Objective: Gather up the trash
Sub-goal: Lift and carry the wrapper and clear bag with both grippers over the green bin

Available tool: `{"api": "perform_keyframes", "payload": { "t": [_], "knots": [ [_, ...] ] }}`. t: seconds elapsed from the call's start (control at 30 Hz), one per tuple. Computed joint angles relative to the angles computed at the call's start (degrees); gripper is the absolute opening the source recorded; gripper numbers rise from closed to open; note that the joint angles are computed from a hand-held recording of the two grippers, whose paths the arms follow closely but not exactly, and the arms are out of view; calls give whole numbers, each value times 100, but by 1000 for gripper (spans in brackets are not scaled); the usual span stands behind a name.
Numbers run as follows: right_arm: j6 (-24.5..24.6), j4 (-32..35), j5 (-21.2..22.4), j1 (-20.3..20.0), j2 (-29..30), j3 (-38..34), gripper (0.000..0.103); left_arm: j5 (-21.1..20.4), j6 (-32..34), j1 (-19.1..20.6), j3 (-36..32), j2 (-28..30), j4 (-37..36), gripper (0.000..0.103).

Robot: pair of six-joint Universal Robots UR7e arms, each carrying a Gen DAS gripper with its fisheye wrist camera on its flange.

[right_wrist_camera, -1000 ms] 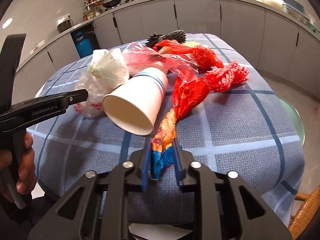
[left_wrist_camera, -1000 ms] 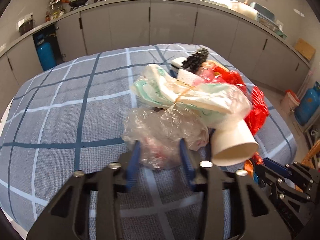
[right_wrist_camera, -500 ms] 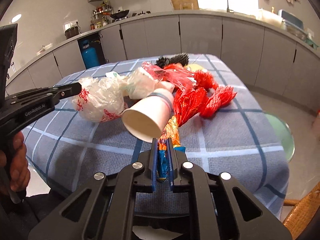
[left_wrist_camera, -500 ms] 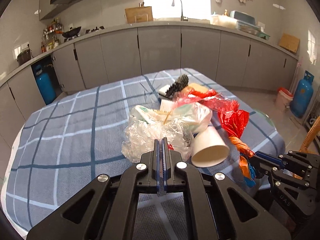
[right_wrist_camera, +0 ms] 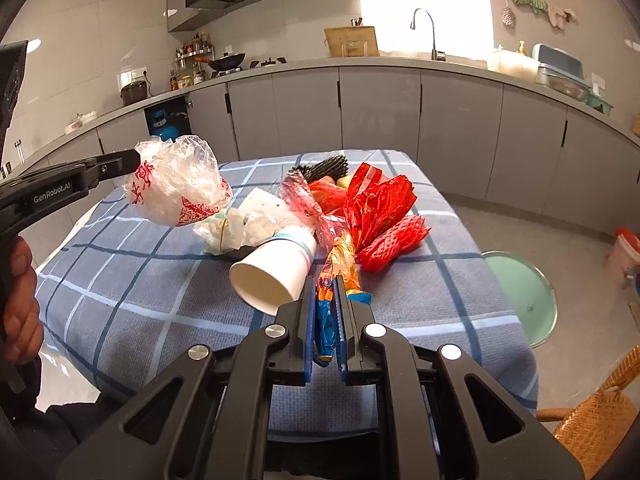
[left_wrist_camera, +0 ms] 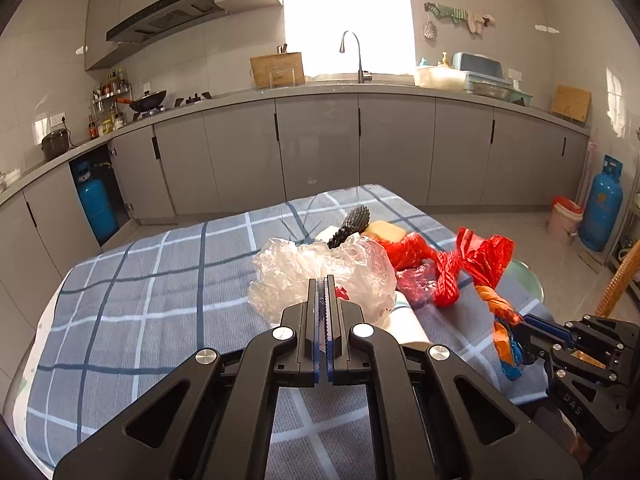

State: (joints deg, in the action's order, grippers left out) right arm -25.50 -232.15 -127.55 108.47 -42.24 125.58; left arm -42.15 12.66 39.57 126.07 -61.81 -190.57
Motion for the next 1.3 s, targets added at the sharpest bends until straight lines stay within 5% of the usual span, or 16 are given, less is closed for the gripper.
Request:
{"api": "perform_keyframes", "payload": {
  "t": [0.53,1.3],
  "knots": [
    [-159,-423,-39,-484,-558,193,11,-798,572,-46,-954,1035,-222,3],
    [117,362,1027,-2527,-1753,272,11,-1861,791,-63,-2950,3020,556,3]
  ]
}}
